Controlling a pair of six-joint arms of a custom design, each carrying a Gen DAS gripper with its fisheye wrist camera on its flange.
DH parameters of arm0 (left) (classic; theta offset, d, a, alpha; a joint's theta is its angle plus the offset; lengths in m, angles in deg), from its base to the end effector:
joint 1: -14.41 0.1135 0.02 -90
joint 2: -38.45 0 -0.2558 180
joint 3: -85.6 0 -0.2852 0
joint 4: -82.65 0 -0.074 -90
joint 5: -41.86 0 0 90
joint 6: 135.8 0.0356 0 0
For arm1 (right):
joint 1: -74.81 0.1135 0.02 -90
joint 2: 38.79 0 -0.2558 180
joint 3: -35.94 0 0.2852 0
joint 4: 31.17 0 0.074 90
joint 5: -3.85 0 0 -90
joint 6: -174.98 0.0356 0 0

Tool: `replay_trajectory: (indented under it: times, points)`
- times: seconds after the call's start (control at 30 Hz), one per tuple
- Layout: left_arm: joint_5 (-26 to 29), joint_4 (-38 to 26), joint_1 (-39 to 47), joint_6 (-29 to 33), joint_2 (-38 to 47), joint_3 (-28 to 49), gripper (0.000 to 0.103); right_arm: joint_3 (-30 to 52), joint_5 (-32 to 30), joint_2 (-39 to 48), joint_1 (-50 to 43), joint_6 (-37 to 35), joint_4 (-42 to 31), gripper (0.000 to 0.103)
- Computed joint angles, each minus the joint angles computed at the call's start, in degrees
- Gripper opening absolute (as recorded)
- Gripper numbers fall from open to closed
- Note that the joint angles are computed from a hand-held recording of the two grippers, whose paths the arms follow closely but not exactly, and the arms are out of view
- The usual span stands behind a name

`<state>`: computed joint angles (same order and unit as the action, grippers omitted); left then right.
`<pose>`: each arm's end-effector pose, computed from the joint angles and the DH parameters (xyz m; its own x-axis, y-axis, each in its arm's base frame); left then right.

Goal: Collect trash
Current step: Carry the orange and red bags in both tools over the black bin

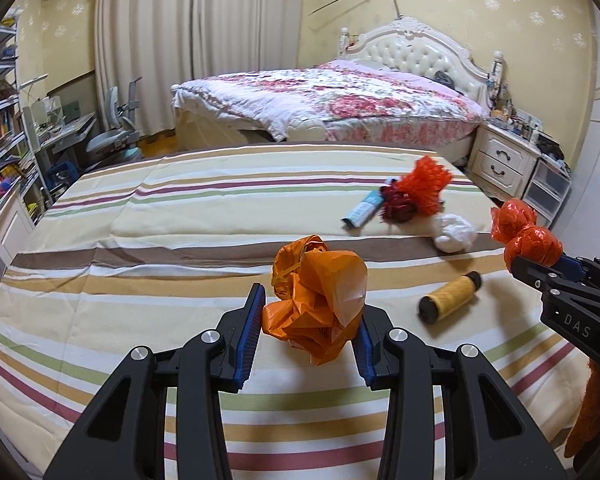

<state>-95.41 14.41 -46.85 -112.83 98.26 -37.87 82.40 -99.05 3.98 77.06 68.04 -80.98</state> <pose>0.1226 -0.1691 0.2252 -0.6227 -0.1638 -0.7651 -0.2314 0.9727 -0.0200 0.1917 0.0155 0.2272 -0.6328 -0.3091 -0.7100 -0.3944 0.9177 -0.0480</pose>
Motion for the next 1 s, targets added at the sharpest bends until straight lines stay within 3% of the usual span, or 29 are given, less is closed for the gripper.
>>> replay_trajectory:
  times: [0.23,0.5,1.0]
  points:
    - [-0.6,5.8,-2.5,5.4,7.4,5.7,0.041,1.1,-5.3,1.4,-12.5,-5.1,0.1,0.038]
    - [0.5,15.9,-2.7,15.7,17.1,13.0,0.041,2.9,-9.8,6.9,-24.2,-9.2,2.8,0.038]
    - [6.7,28.1,0.8,31.9,37.4,30.1,0.041,9.5,-12.2,24.3,-35.4,-10.1,12.0,0.038]
